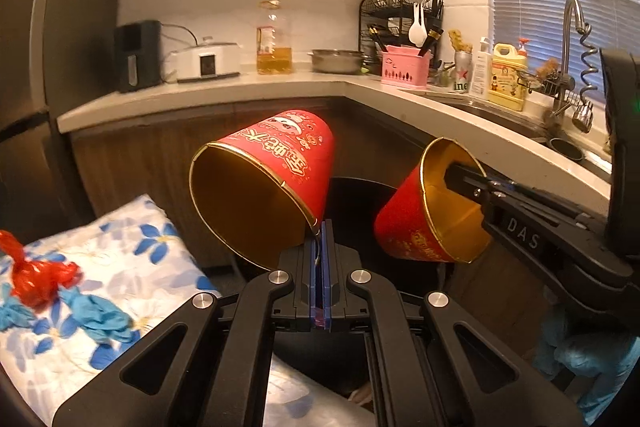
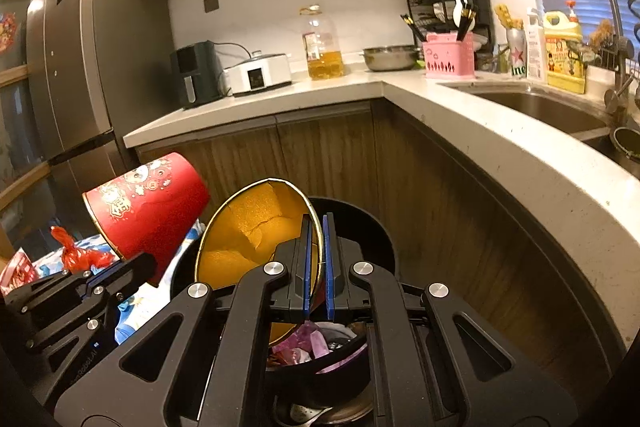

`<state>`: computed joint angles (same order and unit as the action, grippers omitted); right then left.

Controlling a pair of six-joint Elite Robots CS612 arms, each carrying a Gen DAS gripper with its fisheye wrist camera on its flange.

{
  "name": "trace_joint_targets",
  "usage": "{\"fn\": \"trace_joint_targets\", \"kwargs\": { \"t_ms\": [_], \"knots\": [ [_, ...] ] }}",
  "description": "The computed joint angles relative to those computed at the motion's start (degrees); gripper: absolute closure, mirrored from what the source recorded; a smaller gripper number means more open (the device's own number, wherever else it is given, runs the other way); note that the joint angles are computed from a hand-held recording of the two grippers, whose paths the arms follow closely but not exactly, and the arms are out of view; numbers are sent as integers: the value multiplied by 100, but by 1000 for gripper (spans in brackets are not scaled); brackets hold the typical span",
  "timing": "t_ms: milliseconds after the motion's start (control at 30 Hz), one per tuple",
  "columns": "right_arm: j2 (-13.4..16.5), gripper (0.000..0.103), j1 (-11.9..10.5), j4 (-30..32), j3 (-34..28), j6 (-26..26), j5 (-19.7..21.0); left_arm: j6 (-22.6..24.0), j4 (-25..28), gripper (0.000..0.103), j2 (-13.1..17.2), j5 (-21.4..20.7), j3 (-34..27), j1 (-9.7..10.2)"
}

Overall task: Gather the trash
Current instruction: 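Open both tools over the black bin to drop the cup and tin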

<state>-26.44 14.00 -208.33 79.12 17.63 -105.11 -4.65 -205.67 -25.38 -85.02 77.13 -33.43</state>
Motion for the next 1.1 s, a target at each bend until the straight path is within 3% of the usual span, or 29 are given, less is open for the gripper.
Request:
{"fn": "trace_joint_targets", "kwargs": {
  "t_ms": [233,467,533,667,733,800,933,1100],
  "knots": [
    [67,97,-18,188,-127,3,40,-60,174,101,57,-283,-111,40],
    [91,96,-23,278,-180,42,37,28,130,98,91,-191,-156,23],
    [85,93,-36,329,-178,97,66,18,99,84,92,-194,-151,30],
    [78,69,-54,311,-167,173,150,-90,-25,63,91,-237,-126,53],
    [75,64,-42,301,-171,130,117,-179,-125,48,84,-167,-89,60],
    [68,58,-39,287,-156,133,95,-292,-249,39,72,-122,-34,77],
    [29,44,-9,115,-42,163,-20,-444,-610,19,25,325,157,79],
    [0,28,101,-75,46,-67,-248,-630,-685,15,-88,825,380,72]
  ]
}}
